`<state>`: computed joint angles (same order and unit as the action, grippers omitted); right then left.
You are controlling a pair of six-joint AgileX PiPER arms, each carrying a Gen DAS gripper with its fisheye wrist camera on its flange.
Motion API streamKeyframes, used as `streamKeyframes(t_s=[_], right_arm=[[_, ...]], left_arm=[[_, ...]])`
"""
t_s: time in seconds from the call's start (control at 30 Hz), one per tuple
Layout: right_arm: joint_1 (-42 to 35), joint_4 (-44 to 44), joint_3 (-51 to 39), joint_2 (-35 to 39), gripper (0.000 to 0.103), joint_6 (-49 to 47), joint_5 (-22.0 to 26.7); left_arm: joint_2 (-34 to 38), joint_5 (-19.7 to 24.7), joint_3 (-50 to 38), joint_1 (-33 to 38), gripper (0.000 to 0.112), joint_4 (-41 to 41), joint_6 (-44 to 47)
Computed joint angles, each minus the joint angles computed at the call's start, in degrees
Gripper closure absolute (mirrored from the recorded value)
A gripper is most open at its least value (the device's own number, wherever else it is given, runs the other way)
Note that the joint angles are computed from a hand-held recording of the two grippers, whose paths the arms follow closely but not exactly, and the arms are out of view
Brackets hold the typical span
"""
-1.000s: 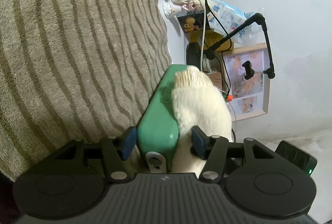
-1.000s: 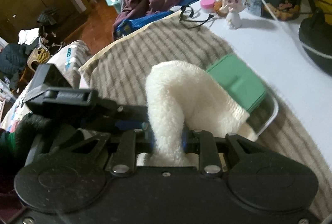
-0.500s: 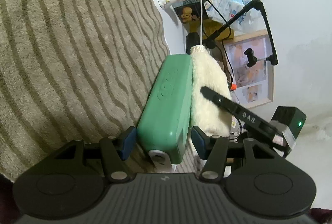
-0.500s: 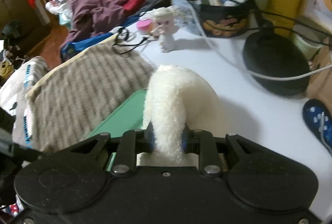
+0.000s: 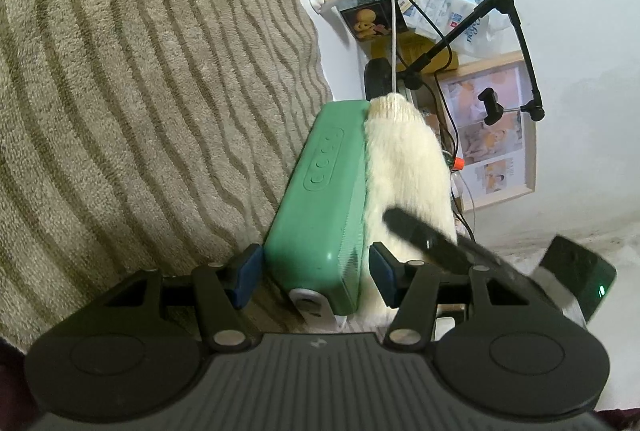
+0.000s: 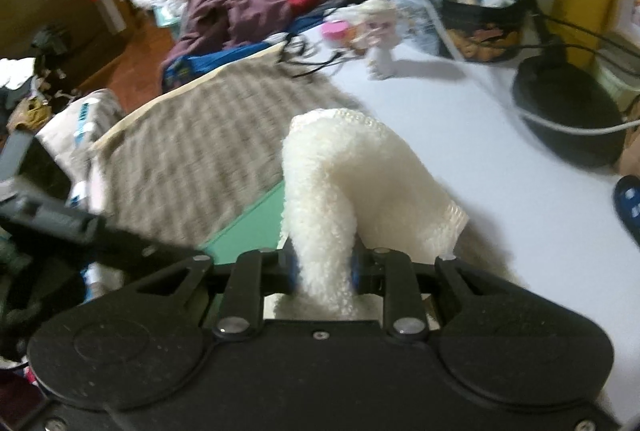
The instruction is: Clean container
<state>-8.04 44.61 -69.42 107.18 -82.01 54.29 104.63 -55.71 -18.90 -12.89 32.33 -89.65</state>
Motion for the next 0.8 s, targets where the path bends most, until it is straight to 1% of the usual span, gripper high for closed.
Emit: streamKeyframes(t_s=[0.1,0.23,0.27,0.37,0.43,0.5,0.6,0.8], right_arm=[[-0.67,-0.09,2.37,-1.50,0.082,-1.20,2.57],[-2.93,-0.56,2.66,-1.05,0.082,0.87,9.31],[-3.49,-0.60,2.39,-0.64,0.082,1.63,10.62],[-5.13,-0.68,1.55,0.62,0.081,3.88,14.47],[-5.71,-0.49,1.83,0.79,0.082,4.65,15.27],[-5.69,-0.56,1.43,0.94,0.082,4.25,15.36],[-5.24,-0.35,1.02,0.43,0.082,2.69,13.13],[-4.33,1.07,-5.76,4.03,0.082,4.17,7.99]], left_arm=[[-0.24,0.43,-0.21,-0.41,0.057,-0.51,-0.37],[0.17,-0.20,-0.05,-0.12,0.056,-0.46,-0.12],[0.70,-1.06,0.30,0.17,0.056,-0.37,0.56],[0.66,-0.84,0.23,0.15,0.056,-0.17,0.71],[0.57,-0.51,0.07,0.23,0.056,0.13,0.49],[0.45,-0.07,-0.08,0.26,0.056,0.33,0.21],[0.06,0.89,-0.40,0.01,0.056,0.38,-0.29],[-0.50,2.34,-0.85,-0.47,0.056,0.44,-0.67]])
